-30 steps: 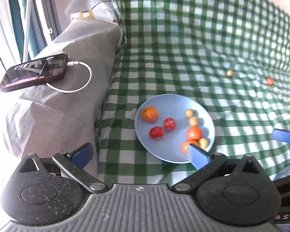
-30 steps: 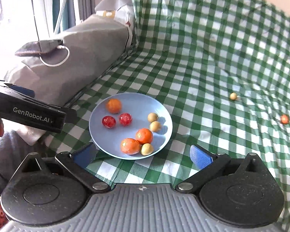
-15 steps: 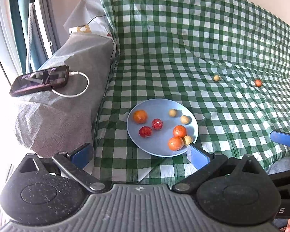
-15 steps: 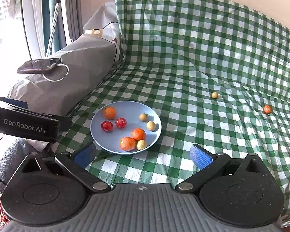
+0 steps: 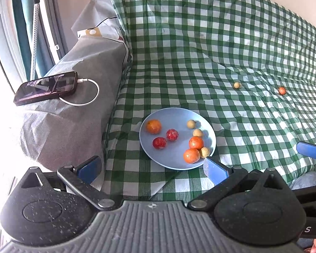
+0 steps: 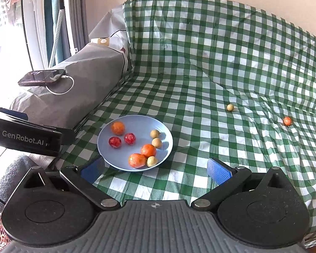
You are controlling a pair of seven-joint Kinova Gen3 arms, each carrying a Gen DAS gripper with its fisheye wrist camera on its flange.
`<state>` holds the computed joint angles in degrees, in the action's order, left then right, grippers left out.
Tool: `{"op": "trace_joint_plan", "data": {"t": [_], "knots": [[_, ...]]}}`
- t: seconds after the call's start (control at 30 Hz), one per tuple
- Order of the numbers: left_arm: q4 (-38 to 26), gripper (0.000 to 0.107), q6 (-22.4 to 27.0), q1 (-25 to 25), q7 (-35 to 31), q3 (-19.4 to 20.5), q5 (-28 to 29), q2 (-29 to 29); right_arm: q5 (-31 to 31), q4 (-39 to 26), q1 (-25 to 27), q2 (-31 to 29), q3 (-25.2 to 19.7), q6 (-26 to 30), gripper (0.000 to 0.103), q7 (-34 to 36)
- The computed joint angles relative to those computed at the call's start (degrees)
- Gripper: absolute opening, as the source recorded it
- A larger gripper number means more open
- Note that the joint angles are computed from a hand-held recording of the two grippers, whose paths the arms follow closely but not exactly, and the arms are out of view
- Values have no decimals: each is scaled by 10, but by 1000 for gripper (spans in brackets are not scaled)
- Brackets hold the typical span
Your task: Organize fruits
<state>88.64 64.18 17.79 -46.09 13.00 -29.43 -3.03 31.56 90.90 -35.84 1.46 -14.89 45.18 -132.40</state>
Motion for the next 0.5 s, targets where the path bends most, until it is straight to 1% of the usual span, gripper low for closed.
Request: {"op": "trace_joint_plan", "data": {"t": [0.23,0.5], "knots": [[-2,103,3,0,-8,-1,2,3,-9,-1,3,0,1,1,102,4],[-22,103,20,5,-24,-6,16,22,-20,3,8,0,5,-8,102,1]]}}
